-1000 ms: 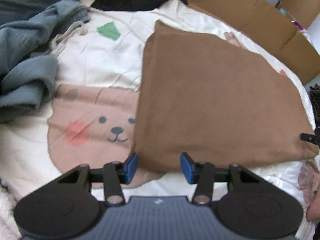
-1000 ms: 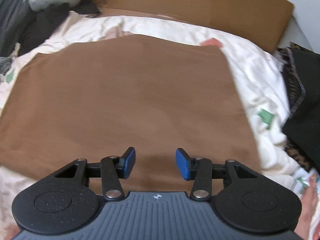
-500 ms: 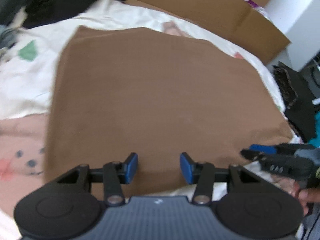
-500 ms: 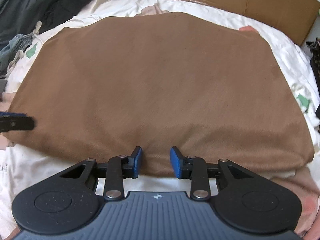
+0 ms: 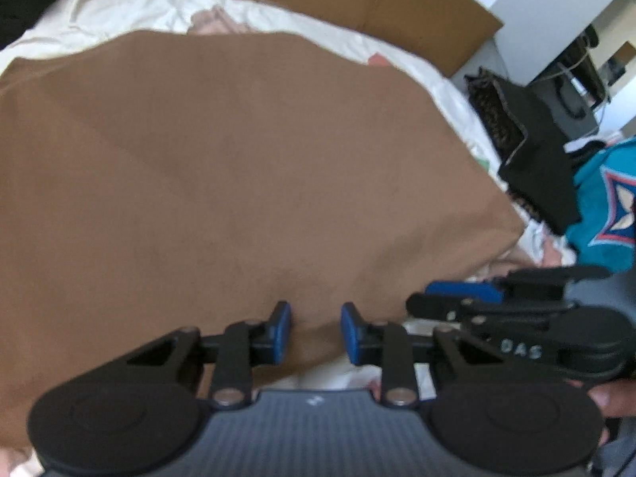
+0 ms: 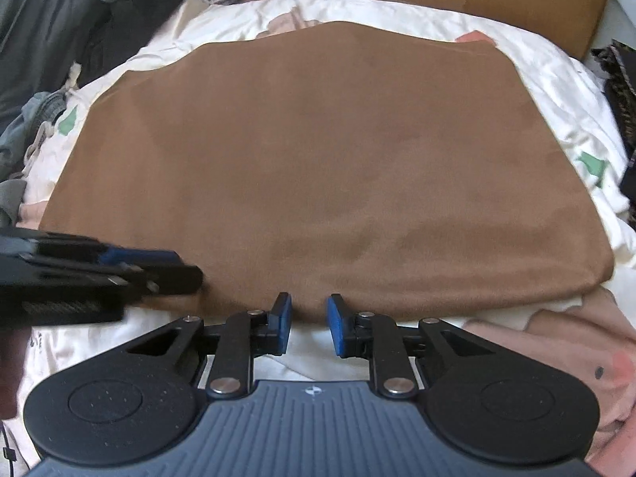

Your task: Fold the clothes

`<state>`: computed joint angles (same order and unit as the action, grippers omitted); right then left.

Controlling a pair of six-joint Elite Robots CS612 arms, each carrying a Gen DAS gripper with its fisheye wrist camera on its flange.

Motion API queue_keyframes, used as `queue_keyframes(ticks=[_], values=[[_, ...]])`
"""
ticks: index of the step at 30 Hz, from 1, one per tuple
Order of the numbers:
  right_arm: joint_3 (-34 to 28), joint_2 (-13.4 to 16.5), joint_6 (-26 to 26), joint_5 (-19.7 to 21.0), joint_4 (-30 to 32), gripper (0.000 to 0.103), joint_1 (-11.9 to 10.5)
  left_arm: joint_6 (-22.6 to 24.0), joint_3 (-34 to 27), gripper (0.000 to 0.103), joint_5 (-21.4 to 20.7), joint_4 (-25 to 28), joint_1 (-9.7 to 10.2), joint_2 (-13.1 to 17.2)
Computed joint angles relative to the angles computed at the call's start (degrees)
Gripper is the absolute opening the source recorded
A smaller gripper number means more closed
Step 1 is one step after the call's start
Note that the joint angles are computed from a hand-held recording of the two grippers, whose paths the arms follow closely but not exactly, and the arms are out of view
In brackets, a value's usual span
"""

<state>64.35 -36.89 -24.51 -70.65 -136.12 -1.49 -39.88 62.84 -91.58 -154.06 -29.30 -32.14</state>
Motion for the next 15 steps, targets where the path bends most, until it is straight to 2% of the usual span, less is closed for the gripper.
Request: queue_keyframes(ticks=[2,9,10,11,13,15], values=[[-0.4,0.3,-1.0,0.6,0.3,0.027,0.2,0.8,0.3,0.018,1.4,1.4,-0.26,-0.1],[-2.6,1.7,-2.8,5.1,1.6,0.026,1.1,-0.8,5.4,0.018,2.4,1.2,-0.19,-3.7],[-3.0,1.9,-3.2,5.1,2.0,0.024,1.3,-2.2,6.8,0.019,3.6,0.9,-0.15,-4.7],[-3.0,2.0,-3.6,4.9,2.1,0.016,1.5,-3.7,8.3,0.021,5.0,0.6,-0.13,-5.7],[-2.8,2.1,-4.1,4.3,2.3,0.013,1.7,-7.1,11.4,0.025,8.8,-0.3,-0.22,-7.7],[-2.5,2.1,-4.3,3.5,2.2,0.012,1.9,-11.1,14.8,0.035,14.2,-0.8,-0.53,-9.8]])
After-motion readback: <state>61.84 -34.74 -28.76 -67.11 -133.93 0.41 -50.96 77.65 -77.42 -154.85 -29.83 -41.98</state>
